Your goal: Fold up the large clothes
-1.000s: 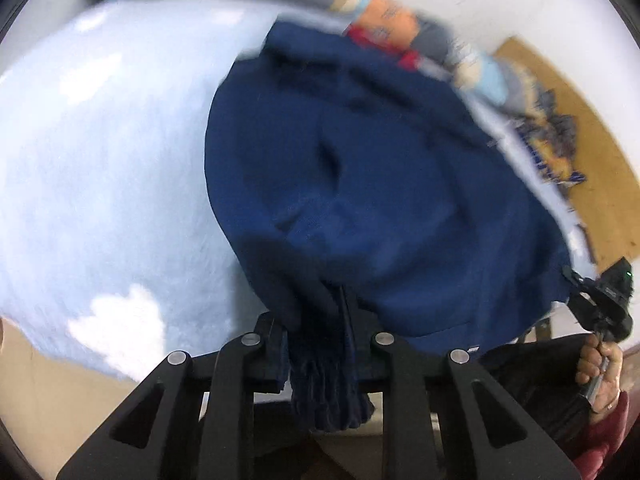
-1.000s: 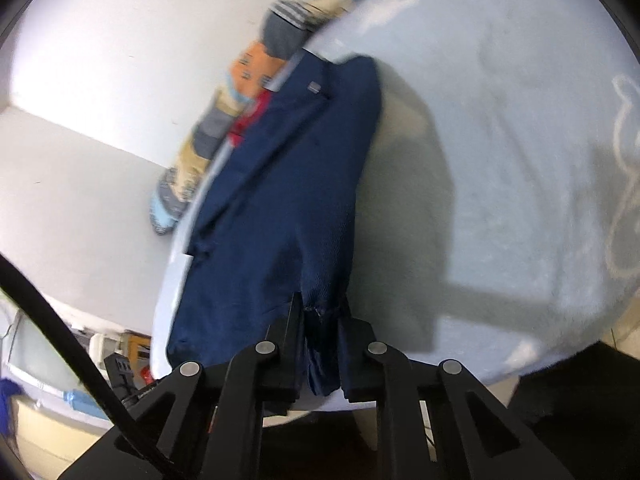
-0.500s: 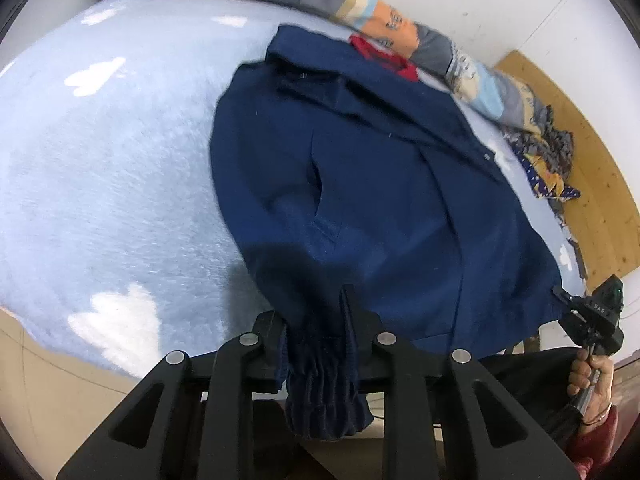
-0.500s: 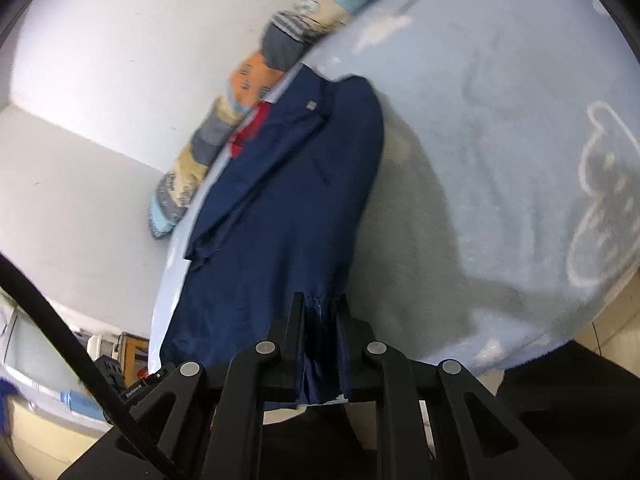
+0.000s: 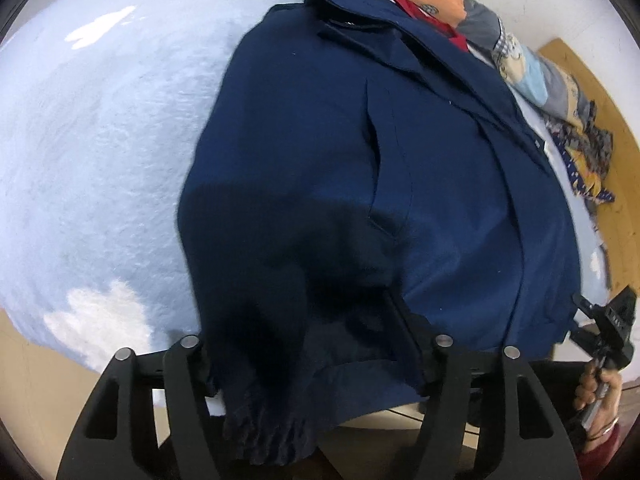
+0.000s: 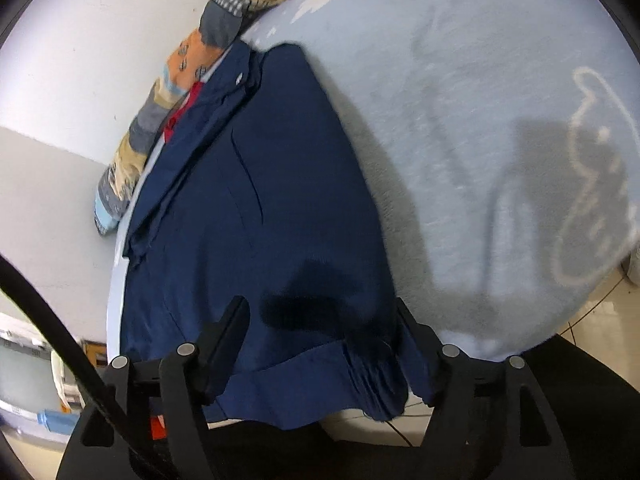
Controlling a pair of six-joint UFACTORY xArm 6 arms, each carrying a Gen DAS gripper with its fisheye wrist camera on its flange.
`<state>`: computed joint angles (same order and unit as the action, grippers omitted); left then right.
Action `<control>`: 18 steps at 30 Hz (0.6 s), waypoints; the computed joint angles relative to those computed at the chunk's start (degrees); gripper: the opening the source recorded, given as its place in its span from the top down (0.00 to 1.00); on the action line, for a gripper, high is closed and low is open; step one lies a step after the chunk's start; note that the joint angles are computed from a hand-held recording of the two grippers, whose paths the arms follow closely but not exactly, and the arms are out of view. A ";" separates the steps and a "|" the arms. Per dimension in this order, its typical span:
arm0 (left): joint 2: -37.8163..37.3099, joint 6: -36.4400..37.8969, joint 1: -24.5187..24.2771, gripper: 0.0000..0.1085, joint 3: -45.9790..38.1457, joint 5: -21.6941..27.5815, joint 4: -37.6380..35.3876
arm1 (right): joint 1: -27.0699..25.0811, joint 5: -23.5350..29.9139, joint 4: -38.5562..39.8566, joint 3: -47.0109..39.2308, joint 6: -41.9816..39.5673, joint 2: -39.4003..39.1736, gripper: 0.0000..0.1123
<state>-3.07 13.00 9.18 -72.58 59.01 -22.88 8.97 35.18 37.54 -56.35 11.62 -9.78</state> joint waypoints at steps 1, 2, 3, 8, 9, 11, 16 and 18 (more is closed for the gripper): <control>-0.38 0.47 -0.64 0.48 0.39 -1.11 1.21 | 0.32 0.12 1.70 -0.43 -2.00 0.71 0.67; -0.97 1.22 -0.95 0.66 0.80 -1.92 1.61 | 0.52 0.71 5.45 -0.95 -5.67 1.15 0.85; -1.55 2.13 -0.79 0.88 1.12 -2.17 0.79 | 0.99 0.24 7.41 -1.05 -8.07 0.77 0.85; -7.36 6.51 0.56 0.92 4.73 -5.97 -6.69 | 2.75 -5.45 23.94 1.19 -23.72 -4.35 0.87; -8.81 7.00 0.80 0.92 5.63 -7.30 -8.14 | 3.04 -6.50 28.41 1.65 -28.24 -5.58 0.88; -10.70 7.34 1.32 0.92 6.39 -8.11 -9.30 | 3.66 -8.41 34.90 2.26 -35.14 -8.15 0.88; -12.77 8.55 2.50 0.92 6.44 -7.16 -11.84 | 2.86 -8.33 38.70 3.34 -39.89 -11.76 0.88; -13.64 8.95 2.73 0.92 6.77 -6.72 -12.27 | 2.45 -7.44 39.22 3.73 -40.96 -12.52 0.88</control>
